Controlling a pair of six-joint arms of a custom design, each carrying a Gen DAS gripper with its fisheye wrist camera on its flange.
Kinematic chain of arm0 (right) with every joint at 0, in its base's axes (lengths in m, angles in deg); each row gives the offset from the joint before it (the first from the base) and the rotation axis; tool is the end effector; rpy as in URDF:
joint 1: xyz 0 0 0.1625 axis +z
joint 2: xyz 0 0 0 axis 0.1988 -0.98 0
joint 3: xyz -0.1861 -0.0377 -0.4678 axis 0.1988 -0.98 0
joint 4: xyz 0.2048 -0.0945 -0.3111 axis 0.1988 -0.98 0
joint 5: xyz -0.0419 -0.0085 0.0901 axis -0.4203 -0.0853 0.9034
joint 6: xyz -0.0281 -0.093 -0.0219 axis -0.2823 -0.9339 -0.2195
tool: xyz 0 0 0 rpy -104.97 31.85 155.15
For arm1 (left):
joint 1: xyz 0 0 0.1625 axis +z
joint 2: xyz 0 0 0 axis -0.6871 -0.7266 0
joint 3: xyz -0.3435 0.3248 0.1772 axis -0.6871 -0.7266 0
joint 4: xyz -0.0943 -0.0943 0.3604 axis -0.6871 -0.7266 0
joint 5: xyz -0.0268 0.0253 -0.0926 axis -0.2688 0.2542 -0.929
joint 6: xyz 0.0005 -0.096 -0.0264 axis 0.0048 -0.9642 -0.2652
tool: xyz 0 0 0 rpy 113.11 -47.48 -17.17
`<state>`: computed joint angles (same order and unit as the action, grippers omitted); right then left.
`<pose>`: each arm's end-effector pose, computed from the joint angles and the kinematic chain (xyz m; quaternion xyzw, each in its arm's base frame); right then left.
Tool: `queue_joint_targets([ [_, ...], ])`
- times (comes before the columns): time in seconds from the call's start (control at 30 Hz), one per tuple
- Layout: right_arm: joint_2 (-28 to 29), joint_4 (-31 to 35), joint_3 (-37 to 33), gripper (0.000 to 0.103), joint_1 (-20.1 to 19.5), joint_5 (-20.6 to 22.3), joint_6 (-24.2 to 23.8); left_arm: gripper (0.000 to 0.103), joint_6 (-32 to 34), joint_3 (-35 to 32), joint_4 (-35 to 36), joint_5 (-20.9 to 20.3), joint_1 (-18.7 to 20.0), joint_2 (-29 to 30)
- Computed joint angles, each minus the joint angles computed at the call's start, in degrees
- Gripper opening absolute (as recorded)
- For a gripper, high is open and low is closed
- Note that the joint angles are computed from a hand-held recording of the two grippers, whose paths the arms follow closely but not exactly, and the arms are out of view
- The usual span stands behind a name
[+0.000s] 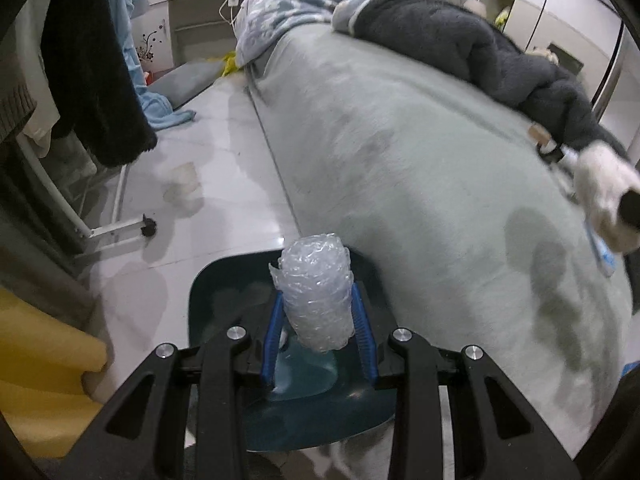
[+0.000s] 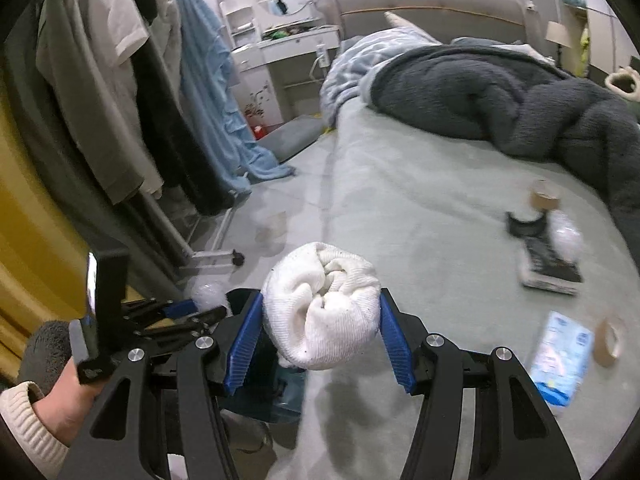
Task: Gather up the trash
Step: 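Carry bubble wrap and white bundle over the wastebasket with both tools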
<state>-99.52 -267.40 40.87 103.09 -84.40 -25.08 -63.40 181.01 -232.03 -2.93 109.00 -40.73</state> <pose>0.3872 -0.6286 0.0832 0.2605 -0.9063 0.2754 0.1868 -0.0630 -0.6207 0.2967 0.1393 0.9084 -0.2538 0.3015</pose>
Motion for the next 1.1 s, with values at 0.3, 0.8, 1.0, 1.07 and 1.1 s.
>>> queue_joint_targets([
  [0.3,5.0,6.7,-6.8,0.058,1.2,1.3,-1.3,0.038,-2.0,-1.3,7.9,-1.3,3.6,-0.7],
  [0.8,10.3,16.0,-14.3,0.058,1.3,1.8,-0.8,0.070,-6.1,-3.2,16.0,-3.8,6.5,-3.5],
  [1.0,12.5,19.0,-16.7,0.058,1.0,1.2,0.1,0.076,-4.5,-2.2,13.9,-3.5,6.2,-5.4],
  [1.07,13.2,20.1,-17.4,0.058,0.9,0.8,0.4,0.077,-4.0,-2.0,13.1,-3.5,6.1,-5.9],
  [1.1,13.5,20.8,-17.8,0.058,0.8,0.7,0.6,0.077,-3.3,-1.9,12.3,-3.5,6.1,-6.2],
])
